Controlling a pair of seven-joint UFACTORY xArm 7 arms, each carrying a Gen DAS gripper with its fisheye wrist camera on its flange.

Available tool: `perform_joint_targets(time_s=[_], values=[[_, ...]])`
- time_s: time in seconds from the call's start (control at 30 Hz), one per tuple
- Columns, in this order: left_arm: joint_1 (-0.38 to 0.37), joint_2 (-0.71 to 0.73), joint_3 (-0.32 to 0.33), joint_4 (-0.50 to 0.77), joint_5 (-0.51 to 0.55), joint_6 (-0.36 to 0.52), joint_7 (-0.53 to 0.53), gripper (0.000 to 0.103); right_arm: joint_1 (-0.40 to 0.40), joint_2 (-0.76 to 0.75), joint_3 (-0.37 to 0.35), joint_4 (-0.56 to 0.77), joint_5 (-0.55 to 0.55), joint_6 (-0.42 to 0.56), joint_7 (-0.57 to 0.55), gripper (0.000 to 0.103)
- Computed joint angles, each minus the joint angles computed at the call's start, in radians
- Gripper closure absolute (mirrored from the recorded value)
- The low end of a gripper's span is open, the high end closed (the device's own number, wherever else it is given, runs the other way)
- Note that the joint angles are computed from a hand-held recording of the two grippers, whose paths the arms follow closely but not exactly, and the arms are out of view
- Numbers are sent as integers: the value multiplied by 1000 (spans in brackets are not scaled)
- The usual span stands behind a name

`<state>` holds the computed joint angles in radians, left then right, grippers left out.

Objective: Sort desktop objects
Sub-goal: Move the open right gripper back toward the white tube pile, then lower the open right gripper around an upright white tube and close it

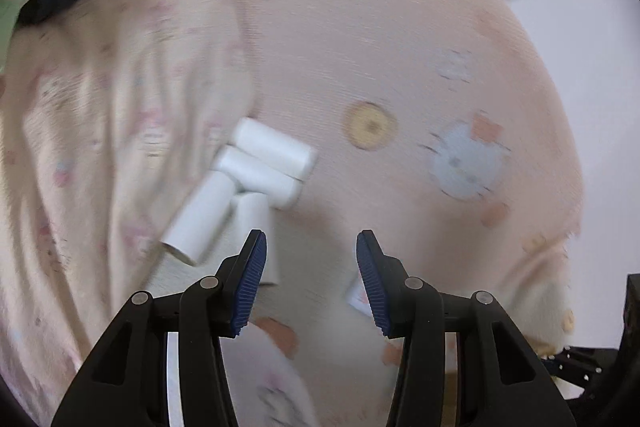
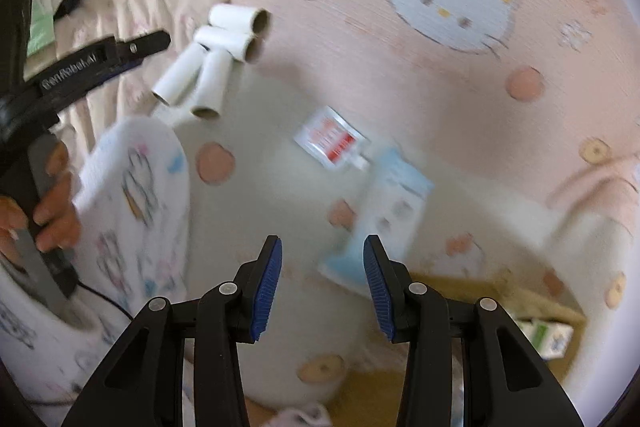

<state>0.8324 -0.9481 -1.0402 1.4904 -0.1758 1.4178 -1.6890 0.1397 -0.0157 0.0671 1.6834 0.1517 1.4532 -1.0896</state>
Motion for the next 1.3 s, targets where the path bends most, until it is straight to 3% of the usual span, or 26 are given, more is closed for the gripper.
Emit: perform_joint_targets(time_s=[0.13,0.23,0.33,0.6,0.8,0.9,1.2,1.3], values=[[-33,-57,20,-79,9,46,-58,52,12,54,13,29,91,59,61,64],[-112,-106,65,-202,-21,-46,-150,52,18,73,21,2,144,43,124,64],[-149,-51,67,-229,-7,-56,-172,52,23,65,28,-59,187,-6,130,64],[-298,118,113,-407,-47,-368,-182,52,56,91,53,-168,246,-95,114,64],[-375,193,161,-440,-20,-369,-238,52,106,82,79,-275,189,-246,99,64],[-443,182,207,-528,-43,-471,-291,52,112,114,82,-246,224,-201,95,64],[-569,244,291,-610,5,-594,-366,52,114,208,99,-165,291,-131,135,64],[-599,294,323,-598,40,-593,-366,52,114,233,106,-143,316,-120,158,64]])
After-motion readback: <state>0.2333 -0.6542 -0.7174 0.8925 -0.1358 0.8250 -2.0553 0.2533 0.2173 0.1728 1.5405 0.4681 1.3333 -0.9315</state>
